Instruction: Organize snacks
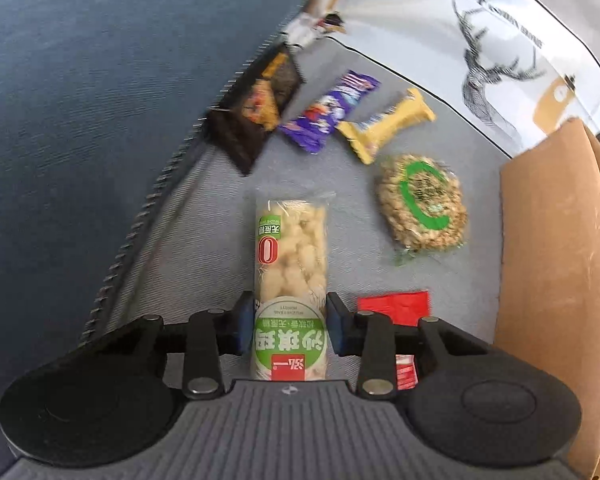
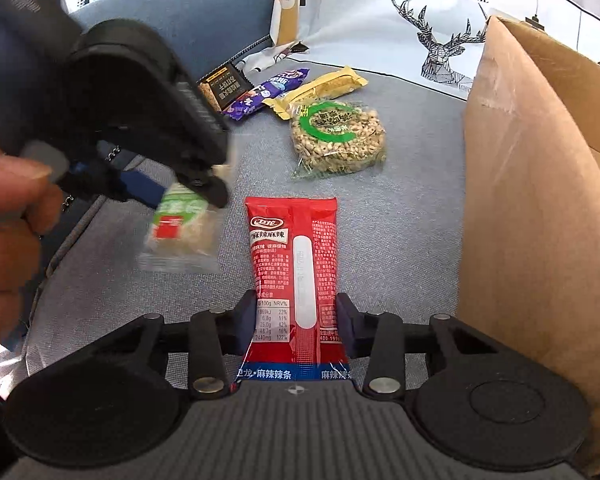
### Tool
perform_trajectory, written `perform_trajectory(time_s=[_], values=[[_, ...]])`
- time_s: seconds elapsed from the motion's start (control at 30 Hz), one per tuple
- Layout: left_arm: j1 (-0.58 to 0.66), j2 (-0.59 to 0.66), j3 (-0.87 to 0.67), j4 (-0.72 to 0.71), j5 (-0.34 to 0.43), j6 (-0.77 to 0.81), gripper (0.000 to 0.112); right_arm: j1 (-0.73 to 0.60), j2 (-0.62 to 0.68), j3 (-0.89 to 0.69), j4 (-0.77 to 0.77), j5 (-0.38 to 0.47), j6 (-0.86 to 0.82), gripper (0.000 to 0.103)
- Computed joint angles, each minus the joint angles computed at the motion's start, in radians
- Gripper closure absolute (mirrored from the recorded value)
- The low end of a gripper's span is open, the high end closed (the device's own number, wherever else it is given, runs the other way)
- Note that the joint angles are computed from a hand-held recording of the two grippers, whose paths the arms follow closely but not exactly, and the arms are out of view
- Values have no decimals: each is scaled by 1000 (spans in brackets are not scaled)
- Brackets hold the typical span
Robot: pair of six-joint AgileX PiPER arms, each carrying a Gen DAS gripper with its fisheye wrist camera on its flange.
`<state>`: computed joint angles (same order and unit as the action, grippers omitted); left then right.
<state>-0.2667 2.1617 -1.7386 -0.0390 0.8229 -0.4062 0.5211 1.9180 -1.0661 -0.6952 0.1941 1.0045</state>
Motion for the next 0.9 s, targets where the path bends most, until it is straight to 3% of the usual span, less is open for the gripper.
perform_trajectory(time_s=[0.17,0.53,0.67,0.9], values=[[19,-13,18,-34,38,51,71,4,9,-24,131,45,-118,55],[-2,20,-20,7,44,21,70,0,20,-40,115,49,-99,49],[-7,21,-20,17,40,18,70,2,16,-32,87,45,-73,50],[-1,-3,9,6,2,17,72,6,-6,-21,44,42,-28,60]])
